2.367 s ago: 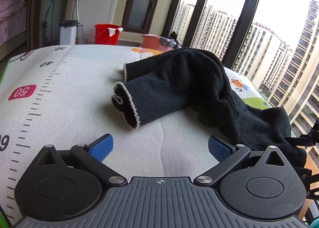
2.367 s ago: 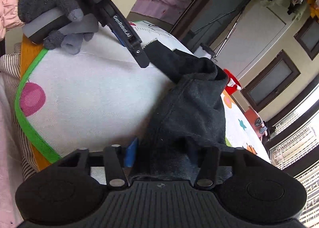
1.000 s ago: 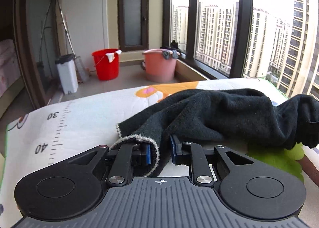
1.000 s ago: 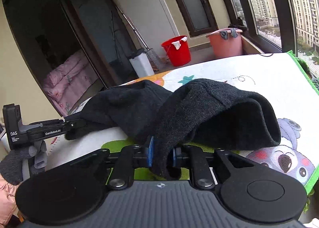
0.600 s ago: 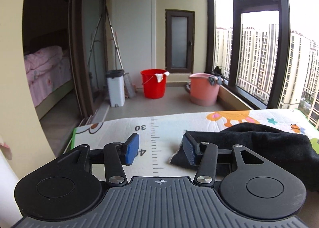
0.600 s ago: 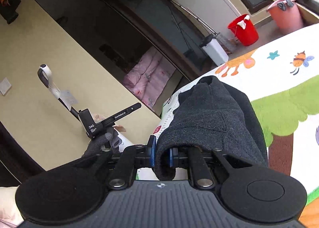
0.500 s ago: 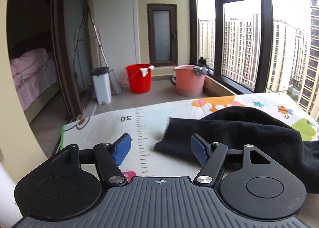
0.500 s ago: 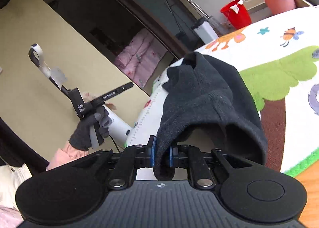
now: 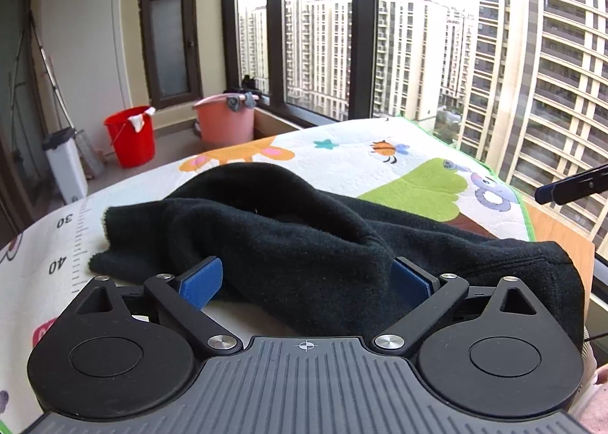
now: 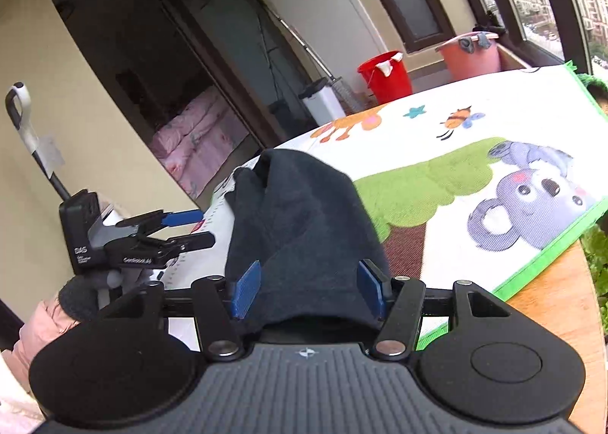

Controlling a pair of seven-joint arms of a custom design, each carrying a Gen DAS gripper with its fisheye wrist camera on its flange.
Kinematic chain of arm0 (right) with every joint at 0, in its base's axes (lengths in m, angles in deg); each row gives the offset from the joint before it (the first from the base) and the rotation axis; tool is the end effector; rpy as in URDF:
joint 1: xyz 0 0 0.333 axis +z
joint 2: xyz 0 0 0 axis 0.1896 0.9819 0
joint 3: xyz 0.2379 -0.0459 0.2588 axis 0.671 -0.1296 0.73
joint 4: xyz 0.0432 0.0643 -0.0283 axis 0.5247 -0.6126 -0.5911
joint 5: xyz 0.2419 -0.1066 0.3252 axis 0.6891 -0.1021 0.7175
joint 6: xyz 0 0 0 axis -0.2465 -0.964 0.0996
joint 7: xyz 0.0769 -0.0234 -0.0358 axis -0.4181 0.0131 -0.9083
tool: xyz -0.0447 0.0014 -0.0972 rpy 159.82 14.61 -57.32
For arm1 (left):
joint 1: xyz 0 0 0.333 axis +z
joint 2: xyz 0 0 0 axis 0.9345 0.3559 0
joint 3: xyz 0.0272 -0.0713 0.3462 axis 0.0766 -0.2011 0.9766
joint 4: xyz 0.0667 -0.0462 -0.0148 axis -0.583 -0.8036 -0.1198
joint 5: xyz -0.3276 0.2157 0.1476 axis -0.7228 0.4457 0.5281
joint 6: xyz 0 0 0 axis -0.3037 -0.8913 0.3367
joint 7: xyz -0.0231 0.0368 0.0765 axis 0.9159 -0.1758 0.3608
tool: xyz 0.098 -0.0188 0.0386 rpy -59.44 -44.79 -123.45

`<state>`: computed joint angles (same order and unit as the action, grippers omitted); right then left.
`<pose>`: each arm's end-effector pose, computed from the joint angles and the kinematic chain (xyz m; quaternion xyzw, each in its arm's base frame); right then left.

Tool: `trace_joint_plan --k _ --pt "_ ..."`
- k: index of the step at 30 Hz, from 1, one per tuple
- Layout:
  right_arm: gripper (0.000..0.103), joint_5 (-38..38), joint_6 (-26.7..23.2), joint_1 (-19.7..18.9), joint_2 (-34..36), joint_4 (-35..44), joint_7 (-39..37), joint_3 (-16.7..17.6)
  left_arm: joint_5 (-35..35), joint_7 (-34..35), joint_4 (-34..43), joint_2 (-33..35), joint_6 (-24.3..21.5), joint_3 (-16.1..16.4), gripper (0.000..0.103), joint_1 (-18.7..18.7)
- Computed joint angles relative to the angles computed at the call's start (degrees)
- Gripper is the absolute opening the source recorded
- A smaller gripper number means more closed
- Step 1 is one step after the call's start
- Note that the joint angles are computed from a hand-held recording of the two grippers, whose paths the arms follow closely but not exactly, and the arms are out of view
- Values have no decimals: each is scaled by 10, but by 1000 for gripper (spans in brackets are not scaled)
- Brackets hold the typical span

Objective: Fold clothes

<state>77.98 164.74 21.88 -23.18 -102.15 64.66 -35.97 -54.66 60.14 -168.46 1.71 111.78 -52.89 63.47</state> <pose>0.6210 0.3581 0.5135 -0.6205 0.5911 -0.0861 0.5081 0.6640 -0.2495 0.5724 -0.4160 0.7769 -0.4130 0.2298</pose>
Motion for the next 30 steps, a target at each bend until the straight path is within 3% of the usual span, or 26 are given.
trace_joint_plan --k 2,3,5,8,9,10,11,13,15,17,19,21,23,25,27,28,29,30 --pt "57 -37 -44 60 27 58 13 -86 -5 -19 15 15 5 0 101 -3" --pt "57 -40 -74 70 46 92 3 -102 -19 -23 22 25 7 -7 101 3" --pt "57 -45 -136 74 85 155 -14 -109 -39 -25 23 35 17 -20 101 13" --pt "57 -36 -250 69 142 243 -89 -85 -67 -27 5 42 52 -41 102 33" --pt "58 -55 -272 92 159 269 -95 -102 -93 -15 -1 45 68 -67 102 55" --pt "52 -80 -269 118 163 274 -107 -127 -127 4 -6 50 87 -102 102 84" --pt "32 -99 -275 134 164 279 -121 -143 -163 28 -7 59 97 -148 102 123" --pt "11 -149 -283 180 162 287 -103 -197 -241 85 -4 82 107 -238 103 199" --pt "10 -243 -288 237 163 292 -78 -267 -267 85 0 92 101 -268 103 228" --pt "5 -326 -307 269 174 312 -68 -311 -300 103 1 97 106 -291 103 249" --pt "5 -402 -330 289 200 356 -45 -355 -324 109 1 95 95 -292 103 256" --pt "5 -467 -356 300 235 412 -15 -397 -336 104 1 87 79 -274 103 246" --pt "6 -497 -384 294 270 470 22 -418 -350 111 2 83 72 -260 103 237" --pt "8 -469 -403 261 287 513 46 -389 -363 120 1 77 67 -246 103 227" --pt "17 -431 -371 234 266 491 109 -360 -376 126 3 73 61 -231 103 216" --pt "25 -414 -347 225 247 462 135 -347 -379 125 5 72 57 -221 103 208" --pt "43 -402 -322 220 227 431 156 -338 -375 118 7 70 53 -207 103 196" --pt "51 -390 -295 215 207 397 171 -327 -363 106 9 68 49 -187 103 181"
